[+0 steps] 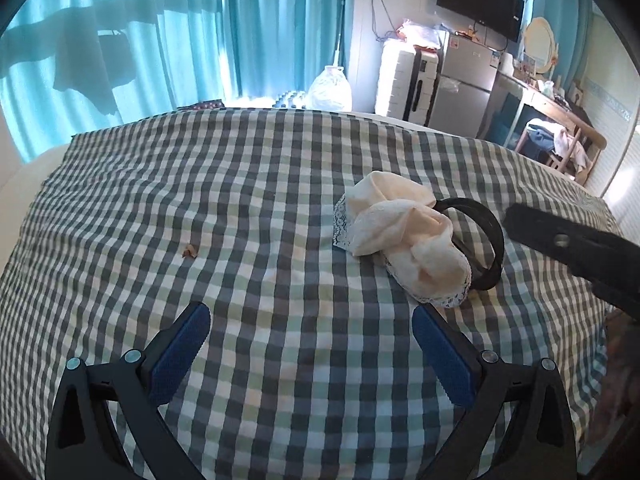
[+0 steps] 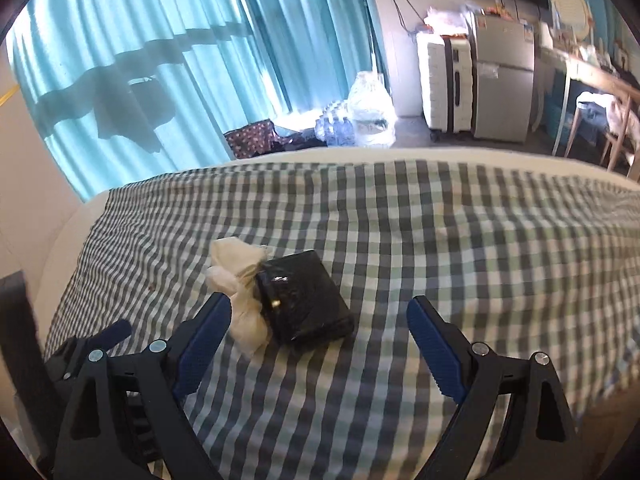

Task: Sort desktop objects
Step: 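Grasp the cream cloth with the left gripper while the right grasps the black round band, then carry the cream cloth and black band into the cardboard box and release them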

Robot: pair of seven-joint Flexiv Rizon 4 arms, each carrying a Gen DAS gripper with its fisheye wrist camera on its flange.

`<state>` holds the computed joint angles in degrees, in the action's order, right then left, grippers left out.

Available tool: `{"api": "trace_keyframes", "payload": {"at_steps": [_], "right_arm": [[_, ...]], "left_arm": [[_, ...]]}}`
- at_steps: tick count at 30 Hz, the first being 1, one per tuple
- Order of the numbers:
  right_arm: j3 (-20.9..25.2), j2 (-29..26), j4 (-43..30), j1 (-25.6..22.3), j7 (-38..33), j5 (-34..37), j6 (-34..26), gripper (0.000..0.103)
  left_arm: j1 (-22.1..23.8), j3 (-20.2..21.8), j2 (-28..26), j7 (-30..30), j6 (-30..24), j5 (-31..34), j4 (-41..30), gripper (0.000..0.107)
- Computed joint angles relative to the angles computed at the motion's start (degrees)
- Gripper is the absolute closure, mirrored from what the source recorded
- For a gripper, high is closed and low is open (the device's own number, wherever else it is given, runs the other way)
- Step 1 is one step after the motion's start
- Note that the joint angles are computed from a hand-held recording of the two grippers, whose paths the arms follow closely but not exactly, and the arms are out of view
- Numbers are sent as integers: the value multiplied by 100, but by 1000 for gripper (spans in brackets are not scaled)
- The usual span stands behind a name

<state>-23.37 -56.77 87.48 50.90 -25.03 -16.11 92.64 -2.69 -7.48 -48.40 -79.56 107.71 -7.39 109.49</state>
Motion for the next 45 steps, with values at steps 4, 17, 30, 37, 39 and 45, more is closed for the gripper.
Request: {"api": "trace_keyframes", "payload": {"at_steps": [4, 17, 30, 37, 39, 45], "right_arm": [[1147, -276, -692, -812, -551, 182, -381, 13], [-1069, -96, 778, 950, 591, 427, 199, 82], [-1311, 0, 1621, 1485, 177, 1461, 785, 59], [-1737, -124, 1966, 2105, 27, 2294, 1321, 24], [-1528, -103, 1817, 1930, -84, 2407, 1365, 23], [-437, -76, 1079, 959, -357, 2278, 1260, 23]], "left_arm": [[322, -338, -126, 47, 87, 239, -60, 4], [-177, -166, -245, 190, -110, 4, -455, 4], [-786, 98, -705, 184, -707, -366, -1765, 4], [-933, 253, -1132, 230, -1831, -243, -2700, 57], [-716, -108, -1054, 654, -1775, -368, -2520, 92], [-719, -22, -632, 503, -1378, -365, -1768, 92]]}}
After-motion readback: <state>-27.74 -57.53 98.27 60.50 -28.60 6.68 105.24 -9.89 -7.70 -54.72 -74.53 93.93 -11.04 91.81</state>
